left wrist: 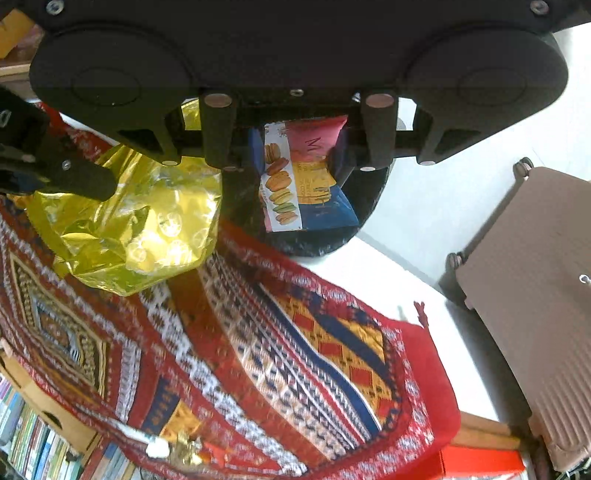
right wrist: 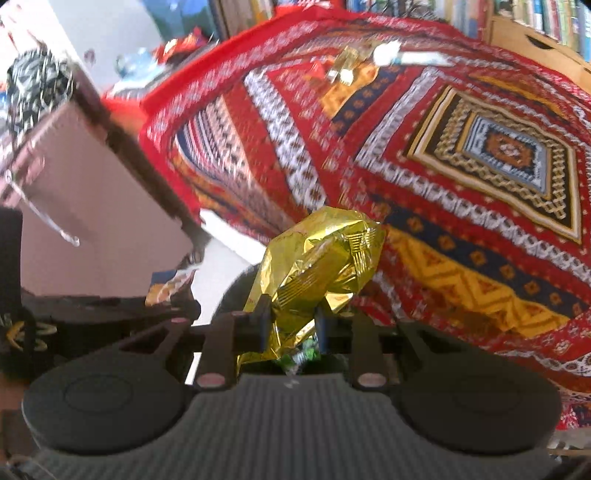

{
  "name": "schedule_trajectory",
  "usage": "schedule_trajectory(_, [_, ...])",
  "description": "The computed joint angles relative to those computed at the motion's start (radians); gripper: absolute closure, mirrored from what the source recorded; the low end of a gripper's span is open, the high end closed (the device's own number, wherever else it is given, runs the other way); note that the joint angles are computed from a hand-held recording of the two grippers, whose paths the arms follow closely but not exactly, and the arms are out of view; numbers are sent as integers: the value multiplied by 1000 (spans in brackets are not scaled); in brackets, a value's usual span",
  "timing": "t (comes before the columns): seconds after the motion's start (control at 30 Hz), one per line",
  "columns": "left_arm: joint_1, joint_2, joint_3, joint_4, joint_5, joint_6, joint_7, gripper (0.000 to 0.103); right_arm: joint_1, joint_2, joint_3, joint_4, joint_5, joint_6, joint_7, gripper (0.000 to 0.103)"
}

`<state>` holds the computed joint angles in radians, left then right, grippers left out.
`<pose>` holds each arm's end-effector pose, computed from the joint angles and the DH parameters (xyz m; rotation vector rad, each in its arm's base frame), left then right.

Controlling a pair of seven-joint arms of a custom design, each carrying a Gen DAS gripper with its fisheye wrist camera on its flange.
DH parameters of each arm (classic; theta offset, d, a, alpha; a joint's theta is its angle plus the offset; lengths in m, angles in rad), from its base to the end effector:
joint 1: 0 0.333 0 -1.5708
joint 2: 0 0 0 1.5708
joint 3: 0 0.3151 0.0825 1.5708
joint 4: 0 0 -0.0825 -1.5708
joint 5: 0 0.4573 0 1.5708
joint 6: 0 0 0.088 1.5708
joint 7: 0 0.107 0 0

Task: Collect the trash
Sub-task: 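Open both grippers to drop the foil bag and macaron wrapper into the trash bag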

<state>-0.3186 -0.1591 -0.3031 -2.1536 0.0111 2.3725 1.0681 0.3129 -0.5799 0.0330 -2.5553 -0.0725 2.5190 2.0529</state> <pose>0.4890 -0.3557 0.4730 -1.9514 2.2249 -0.5223 0.4512 0.1636 0.4914 -1.7818 1.9487 -0.3629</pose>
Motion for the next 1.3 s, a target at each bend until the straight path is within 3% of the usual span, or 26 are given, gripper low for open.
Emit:
schedule_trajectory(0.1, [-3, 16, 6, -9, -19, 25, 41, 68, 13, 33, -6, 0, 1, 13, -37, 75])
schedule_trajectory(0.27, [-3, 73, 8, -6, 24, 81, 134, 68, 14, 125, -2, -17, -35, 106, -127, 75])
schedule_trajectory(0.6, [-9, 227, 34, 18, 3, 149, 228, 68, 10, 341, -10, 12, 20, 211, -199, 74])
schedule_trajectory(0.63, [-12, 242, 37, 22, 6, 154, 229, 67, 10, 358, -11, 18, 27, 219, -210, 68])
schedule_trajectory(0.67, [-13, 251, 40, 20, 11, 164, 229, 62, 5, 374, -7, 20, 23, 234, -211, 55])
schedule_trajectory(0.73, [-15, 262, 44, 18, 8, 175, 237, 51, -1, 397, -3, 26, 18, 253, -224, 44])
schedule_trajectory(0.9, [-19, 254, 49, 4, 4, 196, 226, 34, -16, 383, 11, 12, -8, 259, -192, 38])
schedule_trajectory(1.3, [-2, 124, 44, 11, 30, 182, 152, 24, -35, 175, 14, -17, -33, 174, -68, 37])
